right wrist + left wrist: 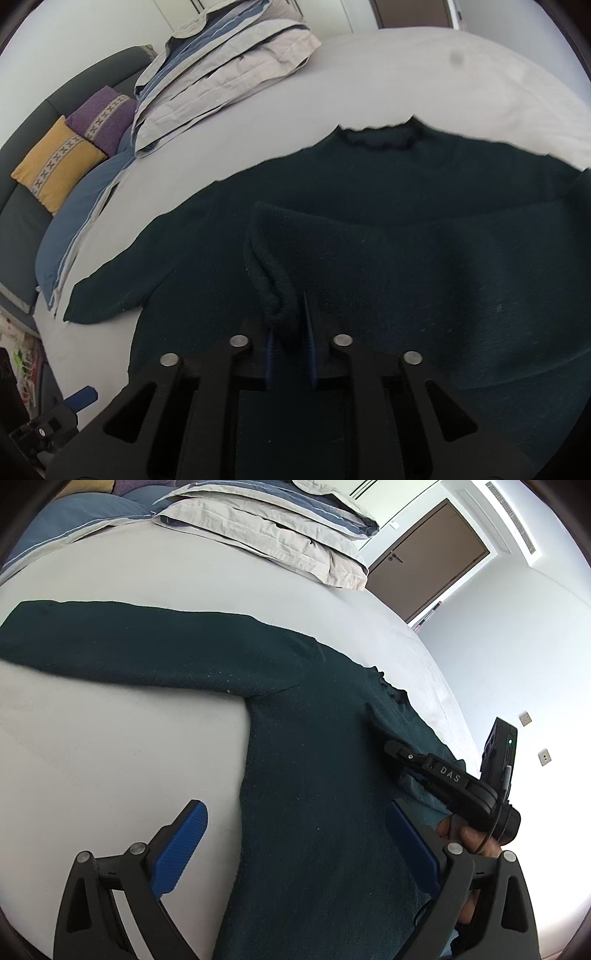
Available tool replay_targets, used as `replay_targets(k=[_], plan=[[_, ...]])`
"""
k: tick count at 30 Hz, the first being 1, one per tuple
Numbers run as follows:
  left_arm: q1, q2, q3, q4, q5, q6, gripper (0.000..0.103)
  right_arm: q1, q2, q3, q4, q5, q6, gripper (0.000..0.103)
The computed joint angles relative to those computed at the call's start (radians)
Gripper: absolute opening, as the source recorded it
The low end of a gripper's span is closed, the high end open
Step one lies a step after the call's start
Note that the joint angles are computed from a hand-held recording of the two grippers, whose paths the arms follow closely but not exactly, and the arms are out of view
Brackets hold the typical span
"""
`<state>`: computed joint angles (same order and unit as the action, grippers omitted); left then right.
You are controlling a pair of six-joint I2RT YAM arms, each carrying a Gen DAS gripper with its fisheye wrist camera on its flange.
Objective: Fold small clothes
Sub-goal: 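Fold the sleeve across the sweater body with the right gripper, then release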
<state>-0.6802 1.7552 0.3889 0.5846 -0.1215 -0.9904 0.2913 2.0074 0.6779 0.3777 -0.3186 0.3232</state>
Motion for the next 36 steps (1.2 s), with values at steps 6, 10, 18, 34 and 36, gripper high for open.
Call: replay_targets(k=[6, 10, 18, 34, 36], plan=[[0.036, 0.125, 0.175, -0.031, 0.073, 0.055, 0.099, -0.136, -0.090, -0.220, 0.190, -0.119, -0.002, 0.056], [0.047, 0.258, 0.409, -0.165, 0.105, 0.107, 0.093, -0.431, -0.317, -0.313, -0.004, -0.270, -0.186, 0.056], [0.091, 0.556, 0.916, -0.518, 0.141, 0.200, 0.071, -0.852, -0.414, -0.172, -0.370, -0.439, -0.460, 0.056], [0.030, 0.617, 1.062, -0.610, 0.017, 0.331, 0.009, -1.062, -0.230, 0.039, -0.523, -0.436, -0.620, 0.056], [0.031, 0.572, 0.997, -0.543, 0.003, 0.341, 0.009, -1.069, -0.215, 0.082, -0.507, -0.415, -0.591, 0.056]])
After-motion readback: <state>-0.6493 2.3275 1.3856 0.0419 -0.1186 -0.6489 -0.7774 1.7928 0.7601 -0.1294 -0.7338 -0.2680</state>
